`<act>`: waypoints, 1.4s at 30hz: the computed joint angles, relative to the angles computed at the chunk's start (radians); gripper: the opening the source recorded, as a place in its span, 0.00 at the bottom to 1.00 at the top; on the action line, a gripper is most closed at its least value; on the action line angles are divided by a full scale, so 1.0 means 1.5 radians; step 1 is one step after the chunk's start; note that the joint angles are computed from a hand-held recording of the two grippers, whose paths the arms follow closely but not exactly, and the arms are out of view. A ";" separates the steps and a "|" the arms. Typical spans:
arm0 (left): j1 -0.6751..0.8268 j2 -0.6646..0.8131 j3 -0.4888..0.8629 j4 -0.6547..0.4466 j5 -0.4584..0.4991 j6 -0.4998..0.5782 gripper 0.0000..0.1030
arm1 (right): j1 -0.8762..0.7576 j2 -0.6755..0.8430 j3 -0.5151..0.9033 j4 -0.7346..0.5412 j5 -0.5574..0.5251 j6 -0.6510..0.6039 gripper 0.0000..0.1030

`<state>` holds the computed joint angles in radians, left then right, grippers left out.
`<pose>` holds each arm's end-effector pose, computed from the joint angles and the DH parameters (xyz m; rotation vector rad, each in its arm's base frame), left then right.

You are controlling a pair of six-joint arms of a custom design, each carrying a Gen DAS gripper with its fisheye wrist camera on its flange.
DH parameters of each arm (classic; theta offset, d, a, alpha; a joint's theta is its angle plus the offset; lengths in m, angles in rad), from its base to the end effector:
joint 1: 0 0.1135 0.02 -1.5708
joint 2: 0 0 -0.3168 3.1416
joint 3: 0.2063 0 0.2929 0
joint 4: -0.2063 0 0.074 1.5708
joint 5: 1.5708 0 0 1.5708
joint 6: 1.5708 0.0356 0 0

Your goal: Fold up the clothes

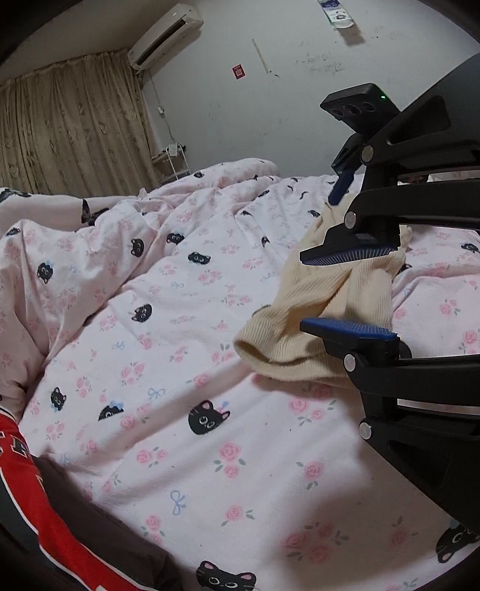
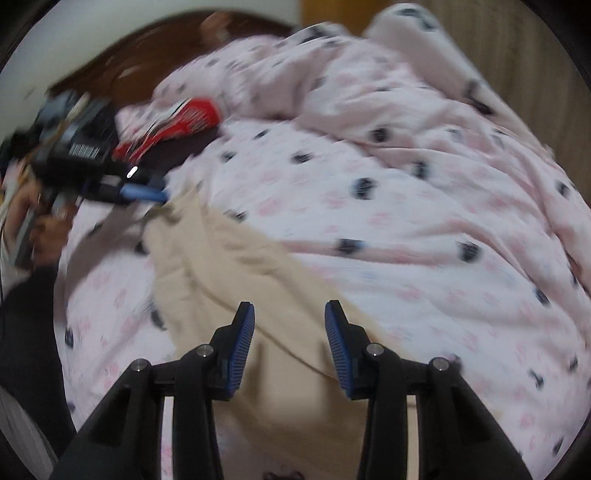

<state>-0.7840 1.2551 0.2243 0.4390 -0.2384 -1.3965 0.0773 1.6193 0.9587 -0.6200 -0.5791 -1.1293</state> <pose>0.1551 -0.1428 0.1390 -0.8391 2.1636 -0.9658 0.3258 0.0448 0.2019 -1.5481 2.0500 0.4729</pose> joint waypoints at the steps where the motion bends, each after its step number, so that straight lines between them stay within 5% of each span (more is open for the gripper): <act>1: 0.004 0.003 -0.002 0.000 0.005 -0.004 0.25 | 0.019 0.002 -0.006 0.002 0.015 -0.013 0.35; 4: 0.012 0.005 -0.013 0.003 0.014 -0.018 0.25 | 0.063 0.015 -0.012 0.002 0.057 -0.032 0.23; 12: 0.000 -0.013 0.005 -0.077 0.012 -0.008 0.25 | 0.095 0.054 0.031 -0.032 0.097 -0.037 0.23; 16: 0.002 -0.006 0.011 -0.091 0.023 -0.006 0.25 | 0.110 0.074 0.050 -0.058 0.123 -0.036 0.02; 31: 0.015 0.020 0.031 -0.114 0.032 0.000 0.25 | 0.122 0.082 0.124 -0.080 0.131 0.002 0.02; 42: 0.038 0.044 0.035 -0.108 0.036 -0.001 0.25 | 0.156 0.158 0.177 -0.026 0.206 0.076 0.02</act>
